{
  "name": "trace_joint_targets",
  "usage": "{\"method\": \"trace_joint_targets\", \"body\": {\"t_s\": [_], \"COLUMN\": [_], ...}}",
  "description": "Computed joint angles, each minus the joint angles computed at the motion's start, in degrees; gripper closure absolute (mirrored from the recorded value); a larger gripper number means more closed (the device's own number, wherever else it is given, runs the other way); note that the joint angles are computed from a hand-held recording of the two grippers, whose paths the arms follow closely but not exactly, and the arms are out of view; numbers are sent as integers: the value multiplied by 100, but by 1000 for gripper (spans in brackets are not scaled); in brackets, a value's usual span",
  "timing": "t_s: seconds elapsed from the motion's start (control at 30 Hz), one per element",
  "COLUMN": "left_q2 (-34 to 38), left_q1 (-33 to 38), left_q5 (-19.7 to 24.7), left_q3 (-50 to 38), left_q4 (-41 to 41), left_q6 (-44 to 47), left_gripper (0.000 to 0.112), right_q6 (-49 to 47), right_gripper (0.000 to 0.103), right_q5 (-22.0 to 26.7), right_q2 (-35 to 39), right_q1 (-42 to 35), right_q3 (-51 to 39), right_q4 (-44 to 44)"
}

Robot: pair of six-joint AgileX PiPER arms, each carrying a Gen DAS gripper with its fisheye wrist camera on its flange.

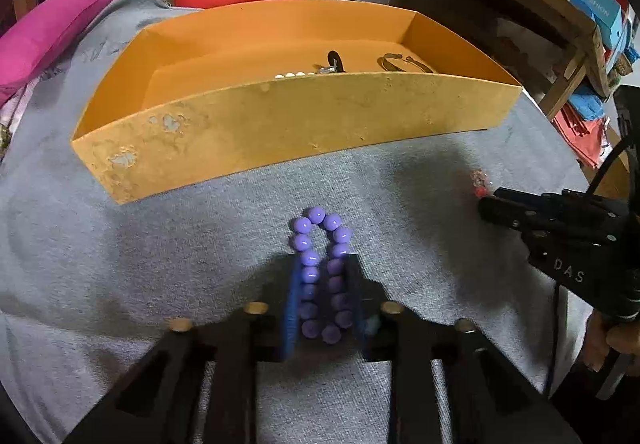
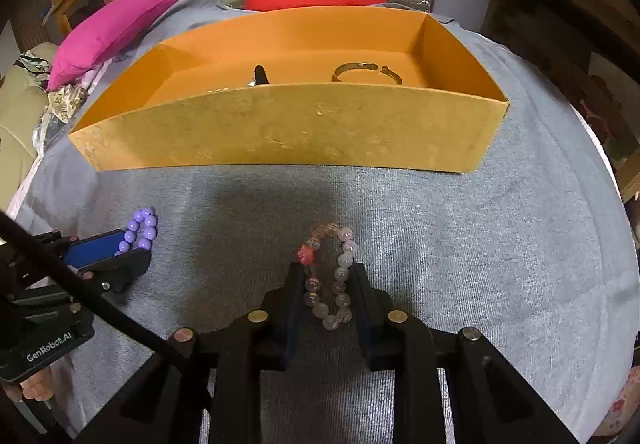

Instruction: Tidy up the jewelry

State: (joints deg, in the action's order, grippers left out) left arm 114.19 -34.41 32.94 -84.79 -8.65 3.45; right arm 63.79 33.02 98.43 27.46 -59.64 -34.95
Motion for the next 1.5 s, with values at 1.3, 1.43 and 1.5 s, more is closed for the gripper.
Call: {"method": "trace_joint_targets", "body": {"t_s": [1.3,1.43,1.5], "left_q2": [-128,-192,-251], "left_q1": [-233,-154,-166], "left_q5": [-431,-473,-530], "left_q3": [309,364,420], "left_q4": [185,-88,-39], "left_q6": [-45,200,214], "left_gripper": [81,93,93], "right_q6": [-1257,-1283,-1462], "right_gripper": [94,94,94], "right_q5": [-1011,-1042,-956], "right_q2": [-561,-516,-466], "right_q1": [-708,-667,-632], "right_q3": [652,619,550], "right_q4": [1552,1579,1724]}}
